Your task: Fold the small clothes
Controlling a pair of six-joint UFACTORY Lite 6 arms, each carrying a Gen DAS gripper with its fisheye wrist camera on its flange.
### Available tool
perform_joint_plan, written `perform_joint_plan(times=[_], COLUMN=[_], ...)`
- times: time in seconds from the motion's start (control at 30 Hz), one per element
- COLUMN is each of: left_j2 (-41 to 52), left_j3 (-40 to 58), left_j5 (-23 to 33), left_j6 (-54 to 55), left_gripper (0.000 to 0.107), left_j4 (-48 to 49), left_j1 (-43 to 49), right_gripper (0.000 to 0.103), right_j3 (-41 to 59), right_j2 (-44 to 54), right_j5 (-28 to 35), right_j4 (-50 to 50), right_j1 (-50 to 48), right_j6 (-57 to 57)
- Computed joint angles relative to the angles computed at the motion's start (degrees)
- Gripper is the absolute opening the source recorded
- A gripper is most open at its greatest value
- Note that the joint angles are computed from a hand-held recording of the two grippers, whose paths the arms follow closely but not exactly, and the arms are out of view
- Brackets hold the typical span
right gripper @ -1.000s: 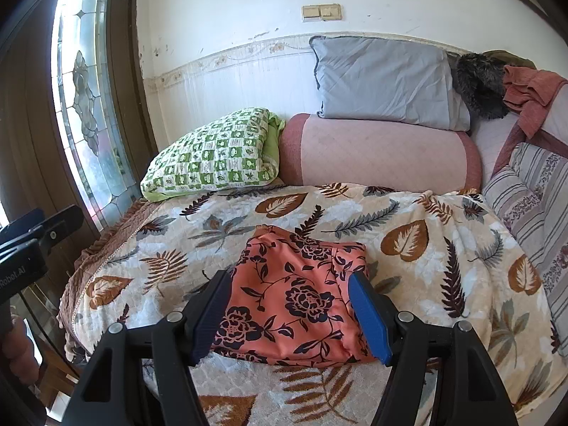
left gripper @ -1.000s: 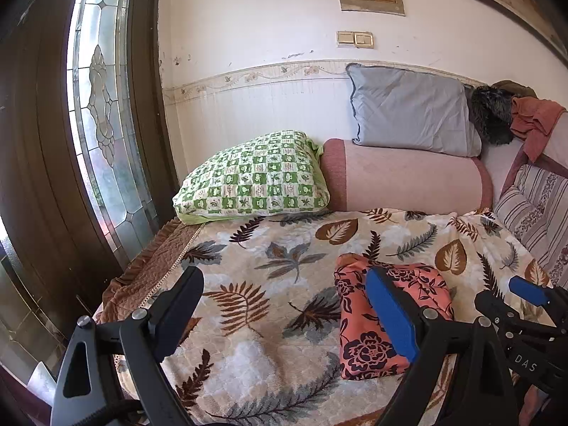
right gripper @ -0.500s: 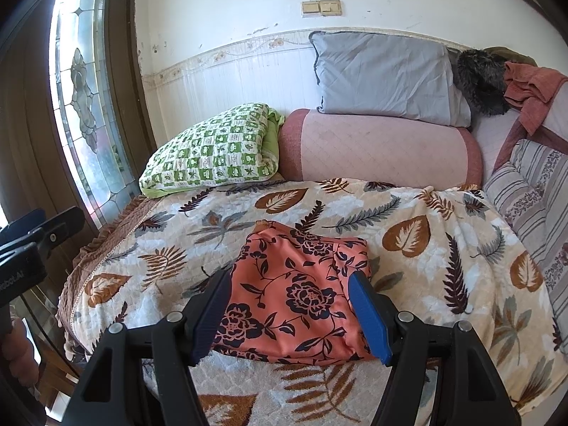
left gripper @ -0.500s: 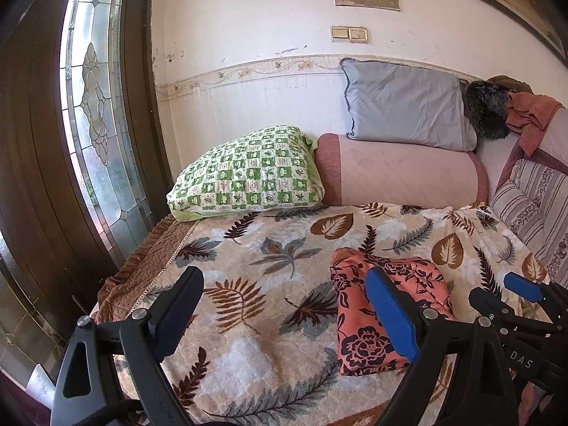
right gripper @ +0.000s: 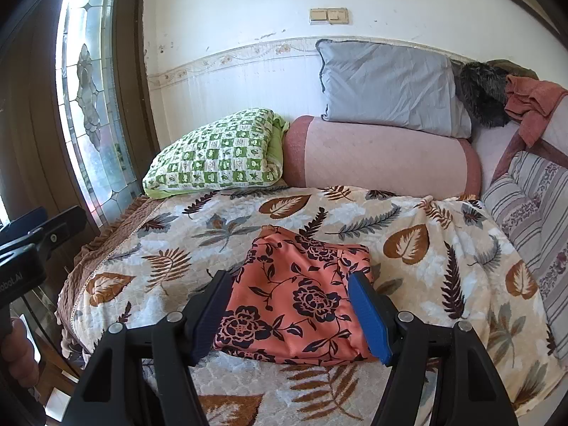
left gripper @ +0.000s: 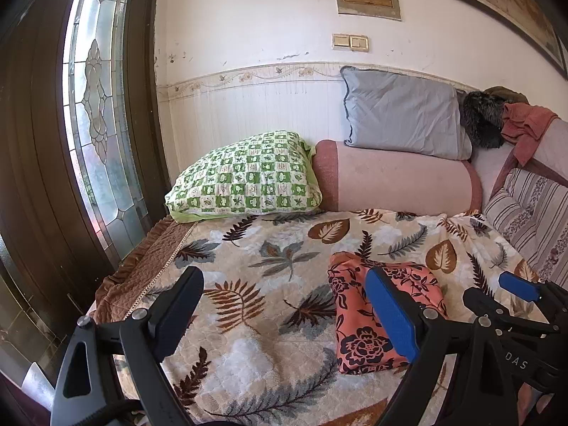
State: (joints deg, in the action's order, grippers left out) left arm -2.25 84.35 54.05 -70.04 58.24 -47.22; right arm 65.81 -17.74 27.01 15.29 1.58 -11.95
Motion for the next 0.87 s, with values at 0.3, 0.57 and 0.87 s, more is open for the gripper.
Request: perform_joint_plan(times=[0.3, 0.57, 0.87], left_j2=[-2.5, -2.4, 1.5], left_j3=[-1.6, -0.9, 2.3], left_j5=[0.3, 0.9, -4.6], left_j6=[-0.2, 0.3, 2.7], left_gripper=[0.093, 0.093, 0.093], left_j4=[0.1, -0.3, -4.6], left_j1=[-0.4, -0.7, 2.8], right_gripper=[0.072, 0.072, 0.072], right_j3=[0.2, -0.1, 0.3], right_j2=[-1.5, -2.0, 0.5], right_j5=[0.3, 0.2, -0.1], right_j4=[-6.1, -7.1, 0.3], right_j1=[3.2, 4.3, 1.6], right_j6=[6.4, 7.8, 0.5])
